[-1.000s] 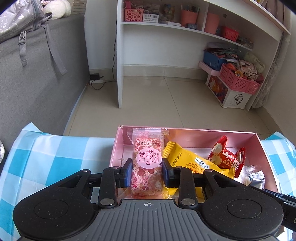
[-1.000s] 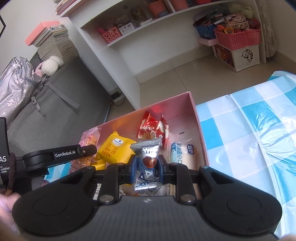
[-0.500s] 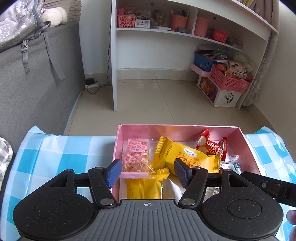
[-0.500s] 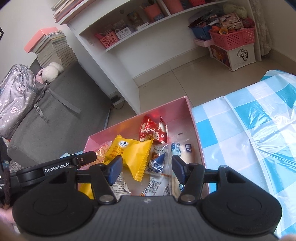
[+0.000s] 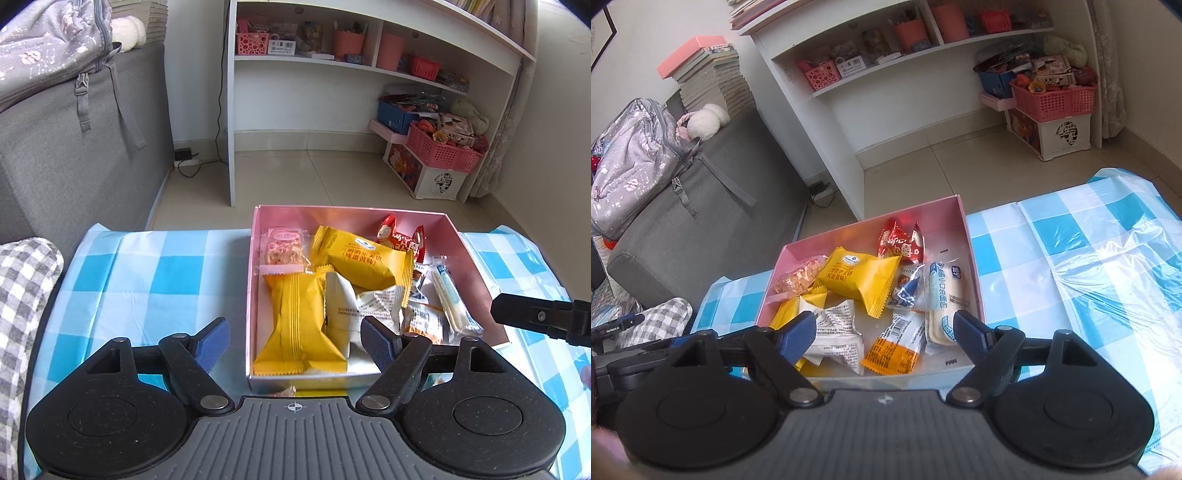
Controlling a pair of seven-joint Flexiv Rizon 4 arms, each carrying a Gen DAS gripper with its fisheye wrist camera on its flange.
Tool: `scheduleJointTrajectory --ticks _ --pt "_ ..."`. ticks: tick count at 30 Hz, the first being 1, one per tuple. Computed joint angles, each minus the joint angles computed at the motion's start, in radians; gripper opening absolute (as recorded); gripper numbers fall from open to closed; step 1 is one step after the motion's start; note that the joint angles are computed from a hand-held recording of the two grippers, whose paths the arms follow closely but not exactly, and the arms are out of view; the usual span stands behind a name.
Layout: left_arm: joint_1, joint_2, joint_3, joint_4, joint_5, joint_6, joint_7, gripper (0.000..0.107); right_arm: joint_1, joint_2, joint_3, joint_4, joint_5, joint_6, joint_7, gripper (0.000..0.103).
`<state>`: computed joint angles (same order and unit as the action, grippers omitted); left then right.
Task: Organize snacks
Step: 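Grasp the gold bar with the left tool while the right tool grasps the cream-yellow packet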
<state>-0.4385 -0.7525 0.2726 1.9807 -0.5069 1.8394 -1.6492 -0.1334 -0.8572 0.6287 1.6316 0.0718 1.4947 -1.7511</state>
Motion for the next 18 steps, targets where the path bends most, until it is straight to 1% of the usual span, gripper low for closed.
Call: scheduleJointTrajectory --ticks 3,4,5,6,7,12,13,15,18 --pt "-0.011 0.033 -0.003 0.055 0.003 0.017 -0.005 0.082 -0.016 0.025 0.011 0.036 0.009 0.007 -0.009 0.087" --pt "-0.025 0.040 0.006 0.070 -0.002 0.017 -0.004 0.087 -0.020 0.030 0.015 0.045 0.011 0.011 -0.010 0.088" --pt "-0.042 0.045 0.018 0.083 -0.009 0.020 -0.003 0.089 -0.025 0.039 0.018 0.059 0.013 0.014 -0.011 0.090" --pt "-0.070 0.050 0.037 0.100 -0.022 0.026 -0.002 0.090 -0.029 0.045 0.020 0.070 0.015 0.018 -0.012 0.091" --pt "-0.082 0.057 0.041 0.115 -0.029 0.035 0.000 0.090 -0.031 0.052 0.021 0.080 0.015 0.022 -0.012 0.091" --pt "-0.131 0.092 0.046 0.193 -0.077 0.066 0.021 0.094 -0.043 0.084 0.020 0.139 0.004 0.049 -0.016 0.095" --pt "-0.136 0.098 0.043 0.208 -0.085 0.072 0.029 0.095 -0.050 0.086 0.026 0.151 0.001 0.056 -0.017 0.096" --pt "-0.122 0.114 0.014 0.240 -0.084 0.093 0.040 0.097 -0.063 0.089 0.037 0.169 -0.007 0.069 -0.014 0.097" --pt "-0.131 0.118 -0.004 0.275 -0.113 0.113 0.056 0.097 -0.087 0.089 0.058 0.194 -0.025 0.080 -0.011 0.098"
